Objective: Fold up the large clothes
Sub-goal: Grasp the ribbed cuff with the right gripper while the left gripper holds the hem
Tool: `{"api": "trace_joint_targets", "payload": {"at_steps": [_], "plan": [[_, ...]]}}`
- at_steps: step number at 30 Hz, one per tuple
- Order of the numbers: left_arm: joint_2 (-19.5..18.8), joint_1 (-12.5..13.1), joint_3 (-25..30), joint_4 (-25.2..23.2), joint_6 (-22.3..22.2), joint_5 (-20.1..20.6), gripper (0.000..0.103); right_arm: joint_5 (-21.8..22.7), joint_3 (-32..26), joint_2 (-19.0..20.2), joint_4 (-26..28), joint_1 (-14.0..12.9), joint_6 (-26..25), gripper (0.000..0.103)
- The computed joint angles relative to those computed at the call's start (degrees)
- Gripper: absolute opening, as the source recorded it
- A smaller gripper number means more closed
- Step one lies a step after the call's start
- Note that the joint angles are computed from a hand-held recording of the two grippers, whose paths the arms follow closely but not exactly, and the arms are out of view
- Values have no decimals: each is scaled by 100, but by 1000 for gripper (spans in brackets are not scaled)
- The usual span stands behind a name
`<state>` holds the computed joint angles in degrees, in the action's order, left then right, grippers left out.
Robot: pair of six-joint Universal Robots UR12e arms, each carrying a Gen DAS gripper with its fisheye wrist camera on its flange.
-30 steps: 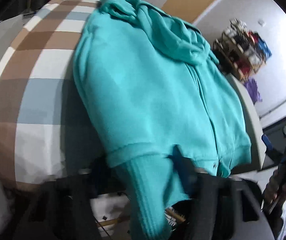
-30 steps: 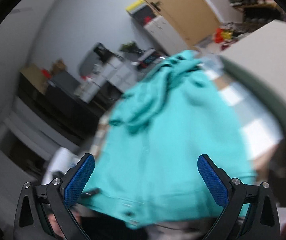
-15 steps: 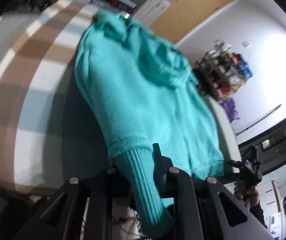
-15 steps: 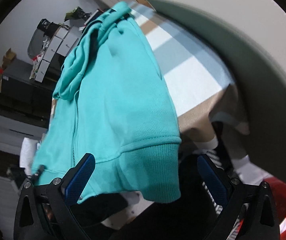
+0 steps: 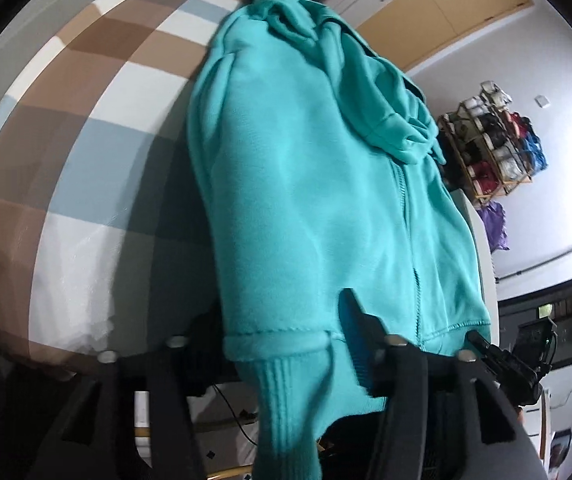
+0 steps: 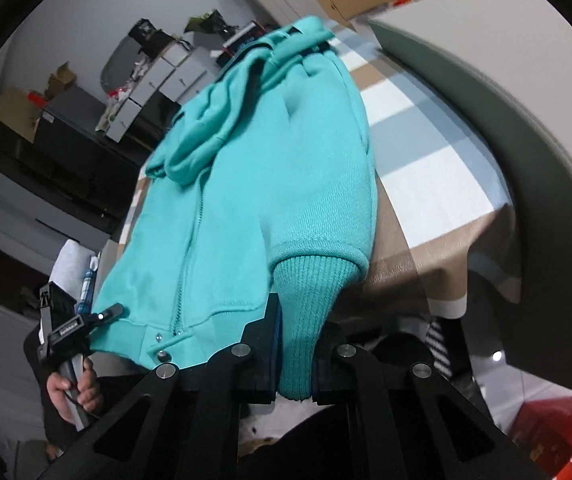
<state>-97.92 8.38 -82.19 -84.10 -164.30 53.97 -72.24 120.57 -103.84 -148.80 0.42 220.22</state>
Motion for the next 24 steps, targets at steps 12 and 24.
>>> {"api": "trace_joint_targets", "payload": {"at_steps": [12, 24], "plan": [[-95, 23, 132, -416, 201, -318, 50, 412, -187, 325, -50, -186, 105, 29], [221, -176, -129, 13, 829, 586, 6, -231, 242, 17, -1354, -17, 706, 9]]}}
